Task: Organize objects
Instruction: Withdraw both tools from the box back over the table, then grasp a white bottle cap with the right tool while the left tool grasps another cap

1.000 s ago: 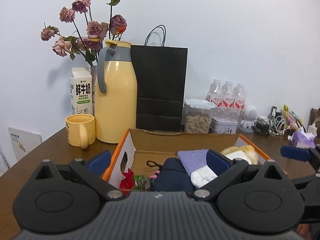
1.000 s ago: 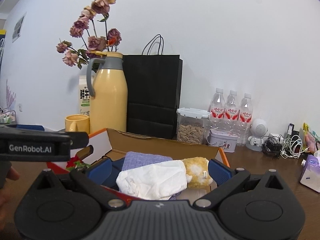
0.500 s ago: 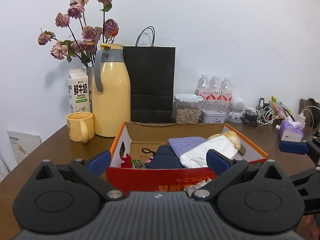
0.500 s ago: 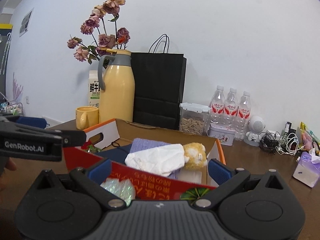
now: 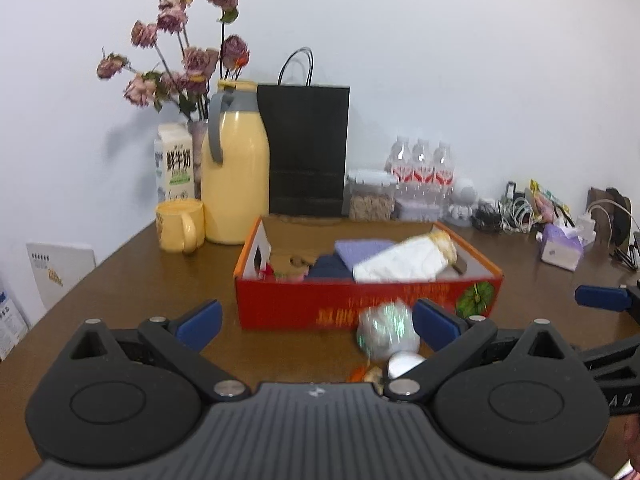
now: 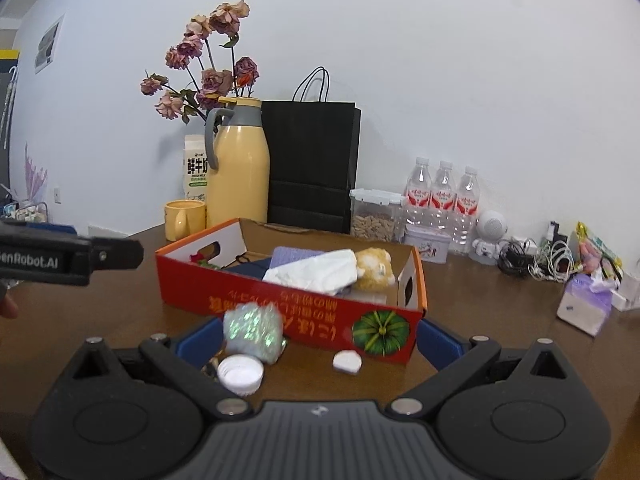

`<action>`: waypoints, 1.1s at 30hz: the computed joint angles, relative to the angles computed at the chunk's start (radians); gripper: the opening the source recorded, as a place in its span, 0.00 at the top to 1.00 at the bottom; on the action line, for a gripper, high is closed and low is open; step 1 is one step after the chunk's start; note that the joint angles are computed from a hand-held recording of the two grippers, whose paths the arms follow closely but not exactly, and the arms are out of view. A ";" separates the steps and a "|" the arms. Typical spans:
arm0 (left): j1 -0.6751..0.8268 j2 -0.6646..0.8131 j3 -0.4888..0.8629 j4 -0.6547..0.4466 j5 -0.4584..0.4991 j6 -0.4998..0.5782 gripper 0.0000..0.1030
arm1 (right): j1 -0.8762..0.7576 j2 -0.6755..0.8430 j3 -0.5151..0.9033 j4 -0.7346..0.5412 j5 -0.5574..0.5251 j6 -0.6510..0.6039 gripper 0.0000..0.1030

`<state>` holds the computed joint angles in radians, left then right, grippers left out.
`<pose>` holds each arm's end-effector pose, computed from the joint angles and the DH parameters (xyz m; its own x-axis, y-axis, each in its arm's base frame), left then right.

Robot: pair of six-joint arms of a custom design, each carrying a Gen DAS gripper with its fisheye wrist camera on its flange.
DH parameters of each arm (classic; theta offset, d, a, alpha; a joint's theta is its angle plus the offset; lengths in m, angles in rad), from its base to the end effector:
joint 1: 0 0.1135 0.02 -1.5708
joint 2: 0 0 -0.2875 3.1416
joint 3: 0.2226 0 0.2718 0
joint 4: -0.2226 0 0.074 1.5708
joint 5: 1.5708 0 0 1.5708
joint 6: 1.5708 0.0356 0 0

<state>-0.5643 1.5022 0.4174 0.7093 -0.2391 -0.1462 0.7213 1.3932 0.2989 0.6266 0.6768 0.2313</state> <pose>0.2396 -0.1417 0.1541 -0.3551 0.0573 -0.9331 0.2848 0.9573 -0.0496 0.1912 0.1384 0.1426 -0.3513 -0.0709 -0.9336 -0.0148 0.9974 -0.0702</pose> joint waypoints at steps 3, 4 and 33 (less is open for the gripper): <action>-0.004 -0.032 -0.053 -0.011 0.014 -0.038 0.00 | 0.050 -0.029 -0.022 -0.044 0.034 0.053 0.00; -0.008 -0.041 -0.069 -0.017 0.016 -0.048 0.00 | 0.066 -0.036 -0.029 -0.055 0.042 0.072 0.00; -0.025 -0.088 -0.140 -0.177 -0.030 -0.140 0.00 | 0.096 0.177 -0.063 0.034 -0.123 0.231 0.38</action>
<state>-0.5896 1.4145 0.2777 0.5325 -0.2695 -0.2865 0.8177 1.5705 0.2358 0.6603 0.5537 0.4624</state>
